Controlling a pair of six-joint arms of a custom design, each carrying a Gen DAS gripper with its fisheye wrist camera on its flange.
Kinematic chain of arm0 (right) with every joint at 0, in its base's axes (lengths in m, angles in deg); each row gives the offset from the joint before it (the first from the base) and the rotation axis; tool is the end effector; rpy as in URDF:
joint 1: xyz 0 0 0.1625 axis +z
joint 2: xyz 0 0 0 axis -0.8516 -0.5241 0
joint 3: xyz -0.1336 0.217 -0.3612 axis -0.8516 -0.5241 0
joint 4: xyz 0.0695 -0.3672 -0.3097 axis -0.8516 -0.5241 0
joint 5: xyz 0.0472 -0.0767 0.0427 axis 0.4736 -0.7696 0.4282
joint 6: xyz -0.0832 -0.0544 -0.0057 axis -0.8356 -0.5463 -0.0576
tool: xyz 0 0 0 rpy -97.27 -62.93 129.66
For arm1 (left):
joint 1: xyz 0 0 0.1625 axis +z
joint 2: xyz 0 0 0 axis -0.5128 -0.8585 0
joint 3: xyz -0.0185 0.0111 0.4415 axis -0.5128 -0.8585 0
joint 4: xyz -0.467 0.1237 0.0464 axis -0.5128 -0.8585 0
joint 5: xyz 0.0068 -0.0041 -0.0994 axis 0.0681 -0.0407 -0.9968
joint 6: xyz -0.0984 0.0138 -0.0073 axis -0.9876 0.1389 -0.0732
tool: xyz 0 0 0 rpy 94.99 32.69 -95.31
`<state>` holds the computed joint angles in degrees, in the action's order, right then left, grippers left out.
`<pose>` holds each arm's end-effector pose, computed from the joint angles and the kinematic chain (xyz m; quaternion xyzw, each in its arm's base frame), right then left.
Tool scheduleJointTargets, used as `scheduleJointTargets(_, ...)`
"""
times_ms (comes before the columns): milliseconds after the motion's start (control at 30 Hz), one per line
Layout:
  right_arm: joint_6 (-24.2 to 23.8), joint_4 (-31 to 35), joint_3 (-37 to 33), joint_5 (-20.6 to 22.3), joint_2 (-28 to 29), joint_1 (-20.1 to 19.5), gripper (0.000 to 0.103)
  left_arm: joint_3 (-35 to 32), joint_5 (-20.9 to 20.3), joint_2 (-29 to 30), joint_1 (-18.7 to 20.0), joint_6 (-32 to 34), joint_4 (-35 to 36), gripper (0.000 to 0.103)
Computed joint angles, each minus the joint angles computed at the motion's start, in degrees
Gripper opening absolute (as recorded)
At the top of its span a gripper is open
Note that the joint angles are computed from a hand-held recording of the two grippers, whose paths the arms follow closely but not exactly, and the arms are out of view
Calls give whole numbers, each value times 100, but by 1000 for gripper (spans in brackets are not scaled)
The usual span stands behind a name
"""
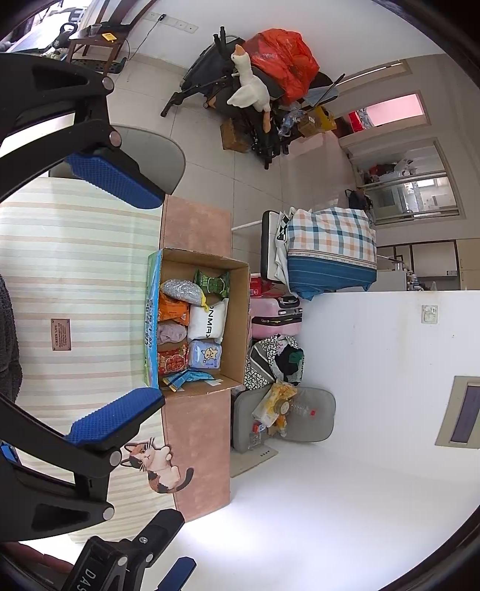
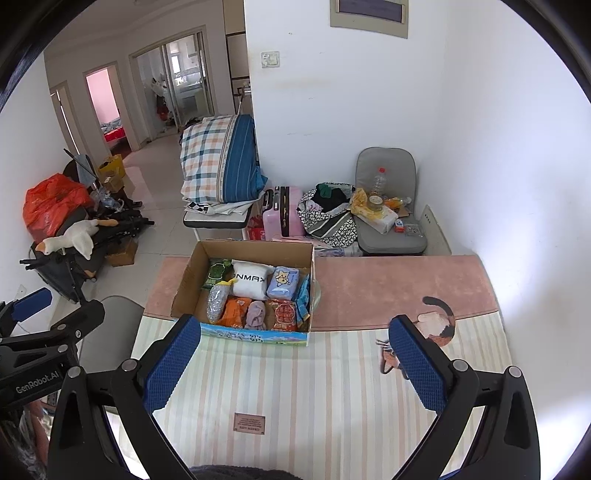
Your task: Organize soft objects
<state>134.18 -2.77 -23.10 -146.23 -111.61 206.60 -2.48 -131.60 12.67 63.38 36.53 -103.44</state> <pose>0.6144 -0.3170 0.3870 -0.2724 -0.7350 0.4252 0.4525 -0.4792 -0.5147 0.4599 0.4856 0.8455 -0.0935 0.2014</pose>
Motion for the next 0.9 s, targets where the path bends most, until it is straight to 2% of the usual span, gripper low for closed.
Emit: scheduleJointTargets(900, 126, 150, -45, 24, 33, 37, 103, 33, -18, -5, -12, 19, -86, 99)
